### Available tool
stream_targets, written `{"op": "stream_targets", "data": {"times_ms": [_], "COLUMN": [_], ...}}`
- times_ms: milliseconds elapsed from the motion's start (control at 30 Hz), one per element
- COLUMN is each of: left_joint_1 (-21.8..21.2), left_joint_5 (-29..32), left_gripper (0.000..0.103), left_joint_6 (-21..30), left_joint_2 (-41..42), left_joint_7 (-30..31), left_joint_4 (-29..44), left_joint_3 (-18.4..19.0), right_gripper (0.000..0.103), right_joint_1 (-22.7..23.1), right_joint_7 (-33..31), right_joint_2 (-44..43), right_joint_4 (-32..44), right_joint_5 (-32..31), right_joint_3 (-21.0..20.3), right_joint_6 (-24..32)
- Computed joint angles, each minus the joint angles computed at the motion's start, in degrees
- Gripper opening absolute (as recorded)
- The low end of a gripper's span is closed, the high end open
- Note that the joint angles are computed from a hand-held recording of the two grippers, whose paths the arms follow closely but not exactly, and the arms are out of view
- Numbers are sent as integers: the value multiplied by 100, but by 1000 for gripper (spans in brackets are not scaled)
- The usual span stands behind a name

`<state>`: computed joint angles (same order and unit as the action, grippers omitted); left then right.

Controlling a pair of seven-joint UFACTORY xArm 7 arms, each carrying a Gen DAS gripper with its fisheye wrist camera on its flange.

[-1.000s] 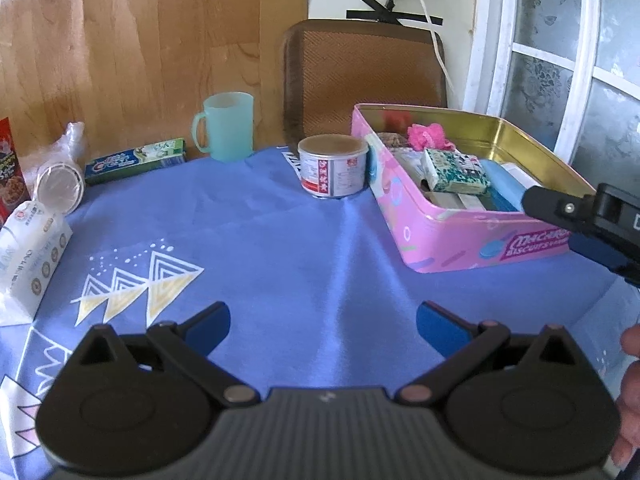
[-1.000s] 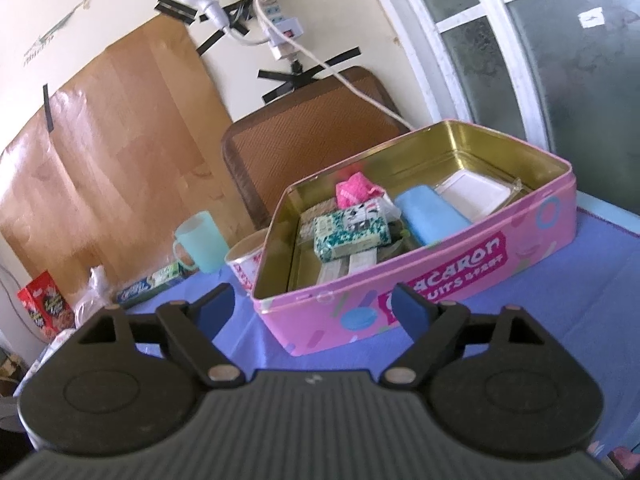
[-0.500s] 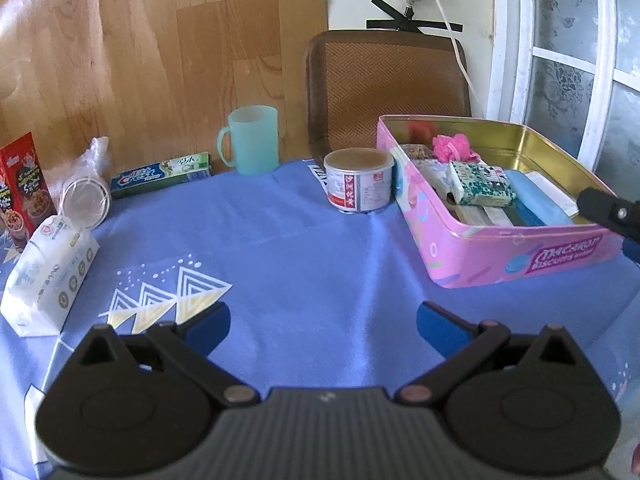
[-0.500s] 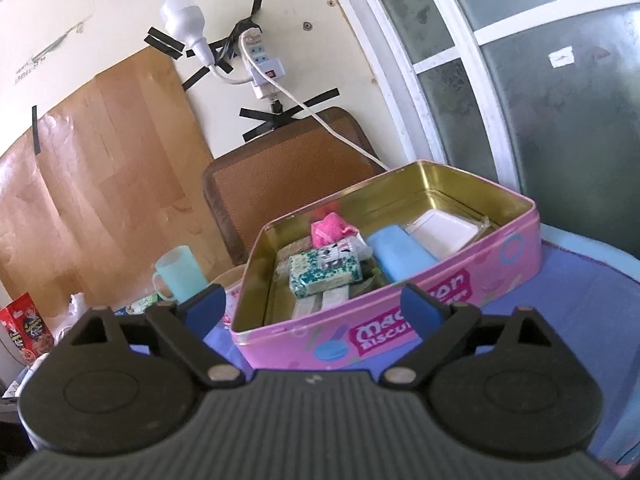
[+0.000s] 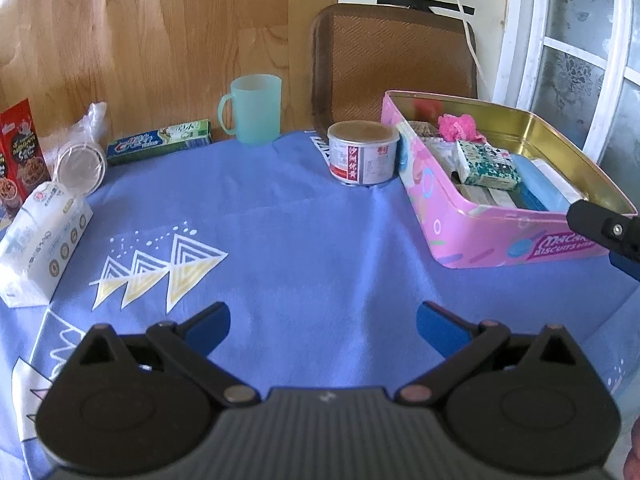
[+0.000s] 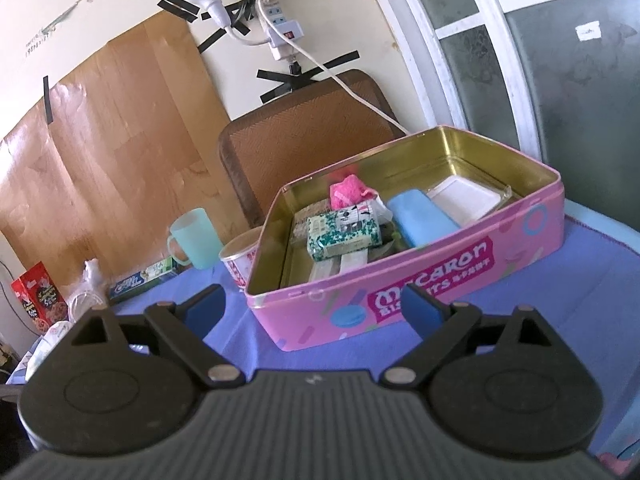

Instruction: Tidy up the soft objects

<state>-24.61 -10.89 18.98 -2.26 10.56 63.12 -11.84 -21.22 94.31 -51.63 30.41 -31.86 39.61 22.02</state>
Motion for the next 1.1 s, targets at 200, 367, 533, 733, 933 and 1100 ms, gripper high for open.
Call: {"op": "stream_targets", "data": {"times_ms": [200, 367, 533, 733, 933, 1100], "left_joint_1": [31, 77, 173, 144, 95, 66], "left_joint_5": [-214, 16, 1135, 761, 277, 18], "left_gripper": [103, 103, 103, 103, 103, 103], "left_joint_6": [39, -54, -431, -494, -379, -281], "left_joint_2": [84, 104, 115, 84, 75, 63], "left_joint_7": [41, -146, -1056, -611, -128, 156], "left_joint_4": [50, 27, -85, -113, -77, -80], "left_joint_3": [24, 30, 25, 42, 42, 35], "right_gripper": [96, 96, 96, 96, 96, 96], "right_joint_1": [108, 90, 76, 75, 23, 25], "right_joint_7": [-72, -124, -181, -230, -216, -170], "right_joint_2": [99, 238, 357, 432, 404, 348], "right_joint_4": [-3, 60, 132, 191, 197, 126], "right_joint_5": [25, -21, -79, -149, -237, -197], "right_joint_3": [-101, -61, -34, -69, -61, -54], "right_joint_6": [-38, -93, -94, -88, -149, -129]}}
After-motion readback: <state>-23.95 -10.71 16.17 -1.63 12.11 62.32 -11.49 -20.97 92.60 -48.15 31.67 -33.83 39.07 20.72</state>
